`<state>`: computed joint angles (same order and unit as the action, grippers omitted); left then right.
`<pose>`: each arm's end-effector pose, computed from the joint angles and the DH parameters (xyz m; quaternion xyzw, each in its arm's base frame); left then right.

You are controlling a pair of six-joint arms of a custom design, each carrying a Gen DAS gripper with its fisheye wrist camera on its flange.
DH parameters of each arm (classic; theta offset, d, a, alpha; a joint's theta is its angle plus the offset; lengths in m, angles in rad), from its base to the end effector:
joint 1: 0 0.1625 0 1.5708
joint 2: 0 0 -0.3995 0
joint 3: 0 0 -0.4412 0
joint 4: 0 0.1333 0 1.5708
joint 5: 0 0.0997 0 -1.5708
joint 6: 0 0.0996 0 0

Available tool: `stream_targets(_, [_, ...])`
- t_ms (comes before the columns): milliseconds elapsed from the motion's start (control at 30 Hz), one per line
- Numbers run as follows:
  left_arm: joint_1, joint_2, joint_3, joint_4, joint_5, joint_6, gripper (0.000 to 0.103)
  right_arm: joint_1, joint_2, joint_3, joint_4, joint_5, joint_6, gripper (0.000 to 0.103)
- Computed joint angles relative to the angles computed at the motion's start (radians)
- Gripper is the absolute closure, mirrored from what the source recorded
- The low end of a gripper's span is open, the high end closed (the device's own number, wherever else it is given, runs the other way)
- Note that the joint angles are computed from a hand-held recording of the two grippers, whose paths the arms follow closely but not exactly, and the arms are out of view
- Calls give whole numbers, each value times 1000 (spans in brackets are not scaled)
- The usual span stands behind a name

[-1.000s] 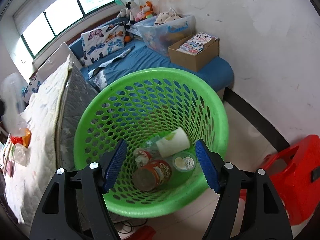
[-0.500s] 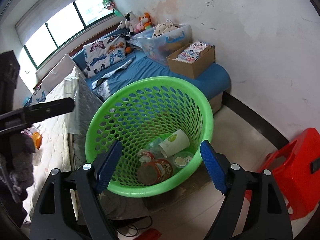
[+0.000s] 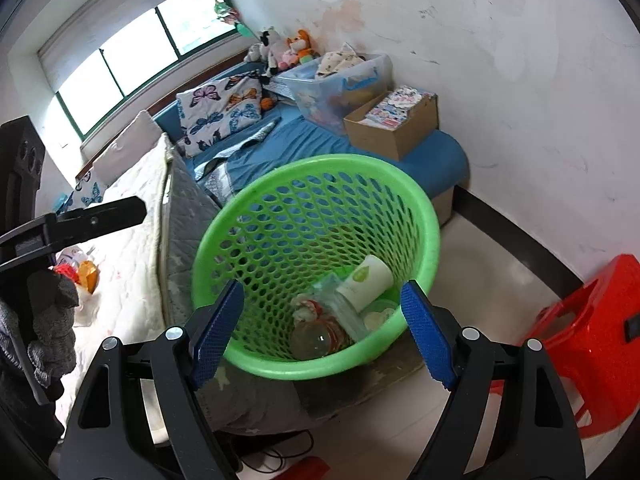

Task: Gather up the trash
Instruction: 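Carry both yogurt cups to the green basket and open both tools over it, then move both tools back over the mattress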

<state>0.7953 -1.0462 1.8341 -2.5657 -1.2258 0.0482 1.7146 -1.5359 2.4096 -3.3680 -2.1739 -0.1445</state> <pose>-0.3205 -0.5654 0.1243 0.3760 0.9051 -0.1559 0.1234 0.1366 -0.4074 0.2536 -0.0081 -0.8650 0.4253 0.2660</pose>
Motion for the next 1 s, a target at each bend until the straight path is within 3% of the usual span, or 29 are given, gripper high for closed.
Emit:
stream_targets(500, [-13, -379, 282, -4, 173, -87, 12, 117, 116, -76, 23, 22, -33, 21])
stream_targets(800, [26, -580, 364, 83, 333, -201, 12, 166, 239, -172, 102, 70, -82, 20])
stream_targets(1000, [55, -691, 374, 187, 477, -326, 12, 189, 318, -241, 170, 121, -111, 20])
